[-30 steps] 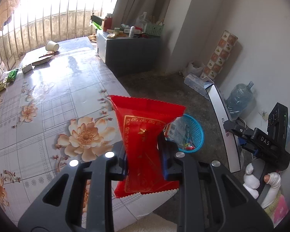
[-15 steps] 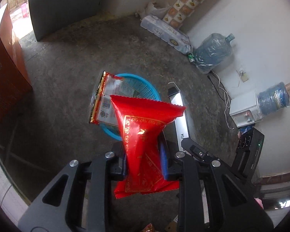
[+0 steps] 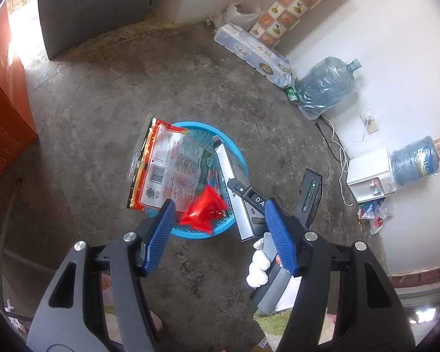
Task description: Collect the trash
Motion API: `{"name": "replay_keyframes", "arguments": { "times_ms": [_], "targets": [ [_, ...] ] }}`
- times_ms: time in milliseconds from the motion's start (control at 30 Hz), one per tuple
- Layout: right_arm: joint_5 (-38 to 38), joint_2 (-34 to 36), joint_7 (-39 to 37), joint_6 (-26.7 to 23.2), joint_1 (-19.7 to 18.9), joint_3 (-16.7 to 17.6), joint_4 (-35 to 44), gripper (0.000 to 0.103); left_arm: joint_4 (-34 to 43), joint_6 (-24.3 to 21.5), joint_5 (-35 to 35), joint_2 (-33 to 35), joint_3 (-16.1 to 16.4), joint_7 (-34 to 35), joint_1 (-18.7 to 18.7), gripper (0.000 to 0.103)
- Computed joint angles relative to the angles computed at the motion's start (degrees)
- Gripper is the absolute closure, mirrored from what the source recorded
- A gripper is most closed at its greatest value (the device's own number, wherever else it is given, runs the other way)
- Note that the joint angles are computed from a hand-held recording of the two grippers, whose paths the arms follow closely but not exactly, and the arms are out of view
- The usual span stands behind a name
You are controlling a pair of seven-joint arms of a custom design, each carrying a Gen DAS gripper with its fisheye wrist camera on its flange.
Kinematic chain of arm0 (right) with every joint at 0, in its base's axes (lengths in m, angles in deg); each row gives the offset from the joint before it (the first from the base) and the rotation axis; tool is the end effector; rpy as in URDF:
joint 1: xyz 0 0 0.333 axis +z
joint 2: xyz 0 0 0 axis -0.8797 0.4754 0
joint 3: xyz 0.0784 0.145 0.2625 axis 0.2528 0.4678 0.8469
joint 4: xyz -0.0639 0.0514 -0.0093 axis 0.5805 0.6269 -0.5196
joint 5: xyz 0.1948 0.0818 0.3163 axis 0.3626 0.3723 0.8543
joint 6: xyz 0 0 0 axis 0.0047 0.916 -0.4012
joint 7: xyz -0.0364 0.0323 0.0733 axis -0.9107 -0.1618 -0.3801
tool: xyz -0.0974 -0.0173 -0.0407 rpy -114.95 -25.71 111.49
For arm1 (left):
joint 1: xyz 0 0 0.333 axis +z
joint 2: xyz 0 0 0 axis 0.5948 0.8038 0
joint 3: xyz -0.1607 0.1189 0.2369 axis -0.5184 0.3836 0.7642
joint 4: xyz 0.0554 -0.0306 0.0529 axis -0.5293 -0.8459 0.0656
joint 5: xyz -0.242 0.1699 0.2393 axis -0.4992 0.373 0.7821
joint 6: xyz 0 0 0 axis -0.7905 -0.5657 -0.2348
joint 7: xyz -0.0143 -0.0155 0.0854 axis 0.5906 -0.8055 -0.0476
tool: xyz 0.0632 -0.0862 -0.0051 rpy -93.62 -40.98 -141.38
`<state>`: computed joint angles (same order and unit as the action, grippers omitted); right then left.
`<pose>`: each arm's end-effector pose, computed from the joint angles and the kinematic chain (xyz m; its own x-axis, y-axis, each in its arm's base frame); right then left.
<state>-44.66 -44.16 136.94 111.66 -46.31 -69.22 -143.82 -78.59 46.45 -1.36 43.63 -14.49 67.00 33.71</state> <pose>0.4578 0.2095 0.4733 -0.6646 -0.5459 -0.5102 -0.5351 0.8243 -0.1849 0.5501 -0.1558 0.6899 -0.4270 -0.7902 0.4396 -0.8966 0.3068 -0.3193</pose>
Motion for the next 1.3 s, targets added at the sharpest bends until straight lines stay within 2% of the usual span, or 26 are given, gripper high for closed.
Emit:
{"name": "replay_keyframes", "arguments": {
  "times_ms": [133, 267, 400, 500, 567, 667, 700, 800, 900, 1000, 1133, 1233, 1300],
  "targets": [
    [-3.0, 1.4, -0.6, -0.2, -0.9, 0.0, 2.1, 0.016, -1.3, -0.8, -3.1, -4.4, 1.8, 2.5, 1.8, 0.043],
    [-5.1, 3.6, -3.0, -5.4, -0.8, -0.6, 6.4, 0.016, -3.7, -2.2, -5.8, -10.2, 4.6, 6.5, 3.2, 0.039],
    [-8.8, -0.9, 1.3, -3.9, -0.8, 0.6, 4.5, 0.016, -7.4, -3.3, -6.4, -16.6, 8.1, 10.8, 4.2, 0.035],
    [-11.7, -6.8, 2.5, -5.8, -0.4, 3.5, 3.5, 0.016, -12.5, -1.1, -5.3, -22.8, 10.5, 13.5, 4.8, 0.028],
    [-14.2, -10.5, 1.8, -10.5, 0.2, 6.5, 5.0, 0.016, -15.4, -0.2, -4.0, -26.8, 12.3, 14.1, 5.2, 0.02],
    [-18.8, -13.5, -1.4, -19.5, 1.8, 11.3, 10.4, 0.014, -18.6, -0.2, -2.3, -31.4, 14.9, 12.8, 5.9, 0.017],
    [-20.4, -13.8, -2.4, -22.8, 2.3, 13.1, 12.9, 0.01, -19.5, -0.3, -1.5, -32.7, 15.6, 12.0, 6.2, 0.015],
    [-26.6, -14.4, -4.0, -30.5, 3.2, 18.0, 19.7, 0.007, -21.3, -0.7, 1.0, -35.9, 17.2, 8.4, 7.5, 0.012],
    [-33.8, -12.7, -5.2, -38.3, 3.0, 23.1, 27.2, 0.007, -20.5, -3.4, 0.3, -37.1, 20.3, 5.5, 7.3, 0.01],
    [-38.9, -9.1, -7.2, -41.7, 4.2, 25.6, 34.2, 0.006, -20.1, -3.5, 1.0, -39.0, 21.5, 3.1, 8.3, 0.009],
    [-44.3, -3.6, -9.0, -42.2, 7.0, 27.8, 42.6, 0.006, -21.5, 2.6, 6.0, -43.8, 20.0, 1.6, 10.3, 0.009],
    [-47.6, 2.5, -11.7, -44.7, 9.8, 30.3, 49.6, 0.006, -24.3, 8.7, 10.9, -47.9, 18.7, 1.5, 11.4, 0.009],
    [-48.9, 6.6, -13.5, -47.4, 12.2, 31.5, 53.9, 0.006, -25.6, 10.6, 13.3, -49.6, 18.5, 0.3, 11.6, 0.009]
  ]
}}
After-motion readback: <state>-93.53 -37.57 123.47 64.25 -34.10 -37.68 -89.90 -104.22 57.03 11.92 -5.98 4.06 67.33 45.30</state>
